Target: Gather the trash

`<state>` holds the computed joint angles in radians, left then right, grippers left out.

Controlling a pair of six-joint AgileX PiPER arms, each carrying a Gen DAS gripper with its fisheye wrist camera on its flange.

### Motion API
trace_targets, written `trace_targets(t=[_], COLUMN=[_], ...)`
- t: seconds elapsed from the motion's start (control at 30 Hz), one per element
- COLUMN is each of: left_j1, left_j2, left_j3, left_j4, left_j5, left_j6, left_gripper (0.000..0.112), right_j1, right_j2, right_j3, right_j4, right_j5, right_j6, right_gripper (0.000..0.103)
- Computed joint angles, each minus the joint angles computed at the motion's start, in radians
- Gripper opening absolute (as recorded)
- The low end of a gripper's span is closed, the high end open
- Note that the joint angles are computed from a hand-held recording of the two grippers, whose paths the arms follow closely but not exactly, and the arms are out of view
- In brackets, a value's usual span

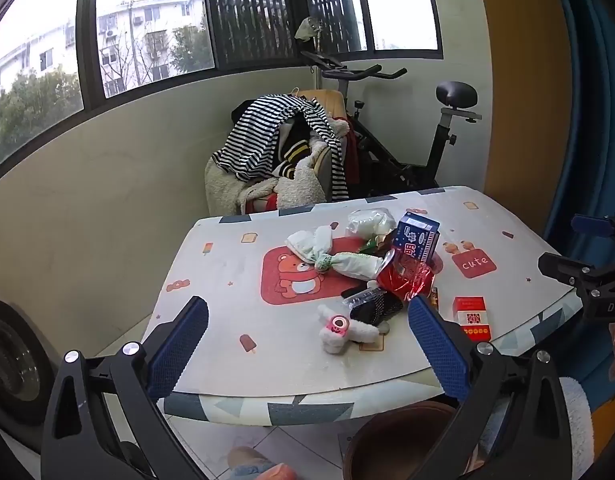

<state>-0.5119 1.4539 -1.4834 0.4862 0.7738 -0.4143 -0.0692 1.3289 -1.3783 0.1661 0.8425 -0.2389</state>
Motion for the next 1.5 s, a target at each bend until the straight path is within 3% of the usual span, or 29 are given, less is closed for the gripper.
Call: trace_targets(t=[0.8,1.5], left_j1=[0.032,-0.010], left_j2=[-0.030,-0.012], left_j3=[0.022,-0.010], left_j4=[-0.036,0.004], left_j5=[-0.012,0.015], left_j6=[0.053,0.016], left_gripper=[0.098,0.098], right_j1=[-0.010,-0.008], right_j2=[-0.007,-0.009], right_j3=[-0.001,-0.008], right_j4=[-0.013,-0.025], right_j5=[-0.003,0.002], right_j6=[0.003,0.008], right_gripper=[0.098,0.098])
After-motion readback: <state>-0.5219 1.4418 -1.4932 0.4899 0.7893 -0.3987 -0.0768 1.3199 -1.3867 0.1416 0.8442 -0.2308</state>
